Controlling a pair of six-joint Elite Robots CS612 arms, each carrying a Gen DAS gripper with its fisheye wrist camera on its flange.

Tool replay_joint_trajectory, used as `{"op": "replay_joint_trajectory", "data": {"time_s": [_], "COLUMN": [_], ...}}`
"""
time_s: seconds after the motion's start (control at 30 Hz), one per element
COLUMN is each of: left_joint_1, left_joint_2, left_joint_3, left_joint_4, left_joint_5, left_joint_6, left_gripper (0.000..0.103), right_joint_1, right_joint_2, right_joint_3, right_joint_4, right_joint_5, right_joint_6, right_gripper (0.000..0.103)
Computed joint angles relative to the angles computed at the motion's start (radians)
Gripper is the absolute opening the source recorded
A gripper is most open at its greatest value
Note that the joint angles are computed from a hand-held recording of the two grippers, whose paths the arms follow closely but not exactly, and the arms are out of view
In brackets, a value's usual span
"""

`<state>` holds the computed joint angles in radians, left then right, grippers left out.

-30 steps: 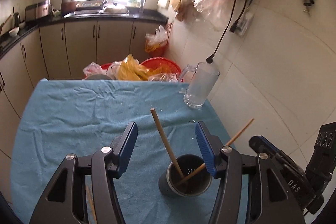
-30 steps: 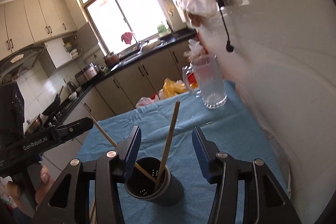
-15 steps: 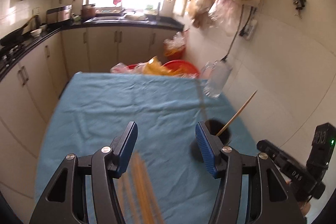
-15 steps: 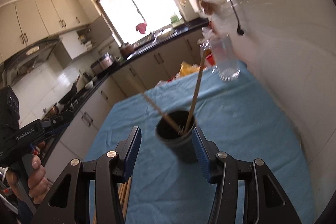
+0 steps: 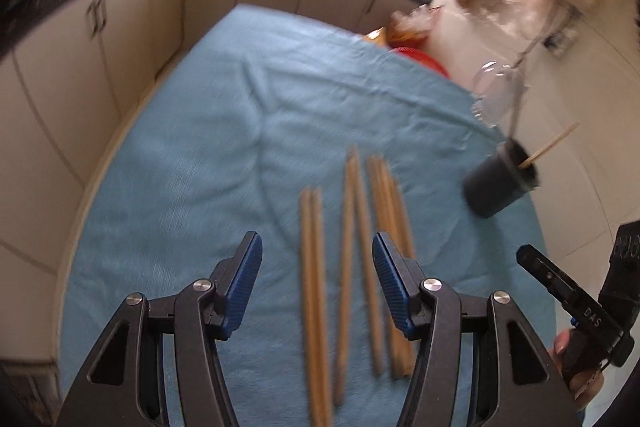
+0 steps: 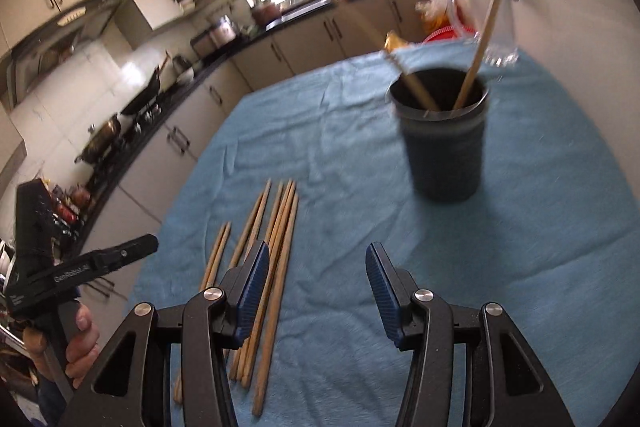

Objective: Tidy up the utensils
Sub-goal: 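Close the left tool on a chopstick while the right tool grasps another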

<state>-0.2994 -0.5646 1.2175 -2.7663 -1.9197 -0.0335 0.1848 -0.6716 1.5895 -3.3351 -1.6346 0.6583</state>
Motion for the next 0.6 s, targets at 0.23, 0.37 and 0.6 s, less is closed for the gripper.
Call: {"op": "replay_joint_trajectory", "data": {"time_s": [0.23,0.37,0.6], "left_joint_1": [0.008,-0.001,-0.023], "left_joint_2": [0.069,0.091,0.090], "left_joint_3": [-0.103,-0.143,-0.138], "left_joint_4": [0.163,0.212,0.175], "left_joint_5": [-0.022,-0.035,0.051], "left_joint_6": [-0.019,-0.006,0.037], "left_gripper": [0.039,0.021,0.018], "right_joint_1": [0.009,0.009,0.009], "right_joint_2": [0.023,0.024,0.032], "right_joint_3": [-0.036,-0.043,-0.063], "right_joint_4": [0.060,0.078,0.126], "right_joint_5": [0.035,0.032,0.032], "right_joint_6": [0.007,0.004,-0.008], "right_gripper": [0.055,0.054,0.050]}}
